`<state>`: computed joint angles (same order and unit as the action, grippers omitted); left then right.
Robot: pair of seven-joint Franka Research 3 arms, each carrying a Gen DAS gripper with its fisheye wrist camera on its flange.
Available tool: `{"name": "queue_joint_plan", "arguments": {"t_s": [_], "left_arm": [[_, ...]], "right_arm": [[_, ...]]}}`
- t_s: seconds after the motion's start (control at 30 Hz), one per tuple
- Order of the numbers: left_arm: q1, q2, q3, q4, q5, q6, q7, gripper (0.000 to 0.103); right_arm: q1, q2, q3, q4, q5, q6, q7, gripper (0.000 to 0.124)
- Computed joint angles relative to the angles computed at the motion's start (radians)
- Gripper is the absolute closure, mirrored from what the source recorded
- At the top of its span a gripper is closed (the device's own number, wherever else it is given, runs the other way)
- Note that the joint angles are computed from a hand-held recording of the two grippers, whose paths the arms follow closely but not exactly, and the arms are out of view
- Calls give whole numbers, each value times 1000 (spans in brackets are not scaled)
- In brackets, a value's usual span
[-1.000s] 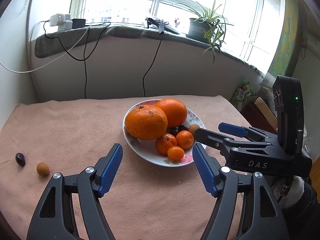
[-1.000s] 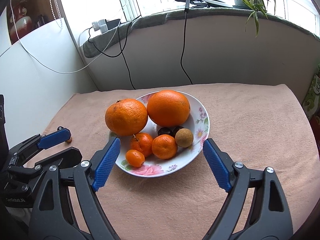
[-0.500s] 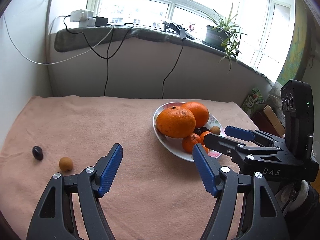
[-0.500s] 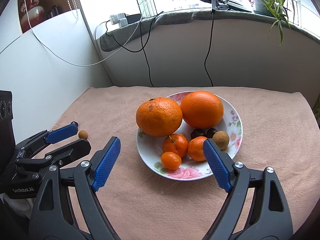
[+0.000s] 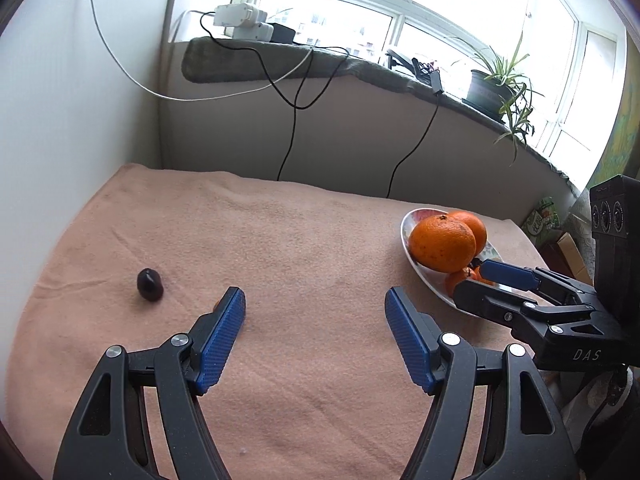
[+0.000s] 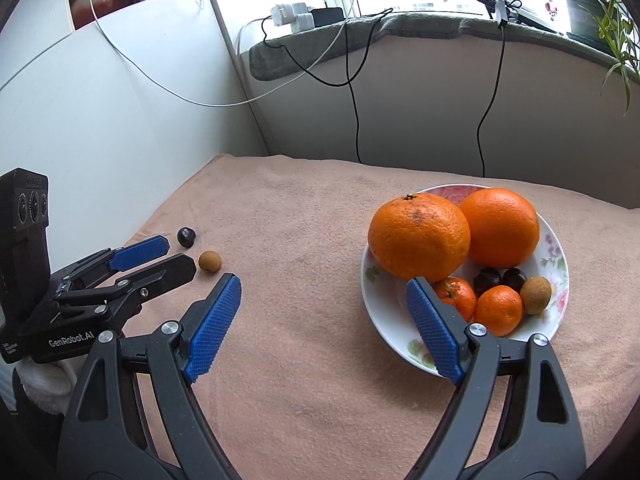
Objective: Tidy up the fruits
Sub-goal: 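Withdraw both open tools from the plate toward the loose fruit, then close the left tool on the dark cherry while the right tool grasps a longan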
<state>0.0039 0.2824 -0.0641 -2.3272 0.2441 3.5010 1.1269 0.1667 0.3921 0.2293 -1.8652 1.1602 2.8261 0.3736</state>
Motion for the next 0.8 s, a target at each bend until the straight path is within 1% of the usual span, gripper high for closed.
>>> {"name": "queue_joint_plan", "arguments": {"t_s": [0.23, 0.37, 0.47, 0.53, 0.6, 0.7, 0.8], "left_arm": [[62, 5, -4, -21, 33, -2, -37, 31], [111, 12, -18, -21, 72, -6, -73, 31], [134, 20, -19, -14, 94, -11, -89, 36], [160, 27, -30, -8, 119, -17, -107, 38], [168, 33, -28, -2, 126, -22, -115, 40], [194, 41, -35, 4, 147, -26, -132, 44], [237, 54, -57, 16, 183, -33, -158, 48]], "right_arm": [[24, 26, 14, 27, -39, -23, 9, 37], [44, 49, 20, 49, -80, -27, 27, 37], [57, 71, 25, 71, -119, -34, 50, 37], [64, 87, 30, 87, -146, -37, 62, 37], [69, 103, 37, 102, -170, -41, 72, 38], [82, 130, 36, 132, -224, -62, 105, 47], [94, 158, 37, 160, -273, -72, 141, 48]]}}
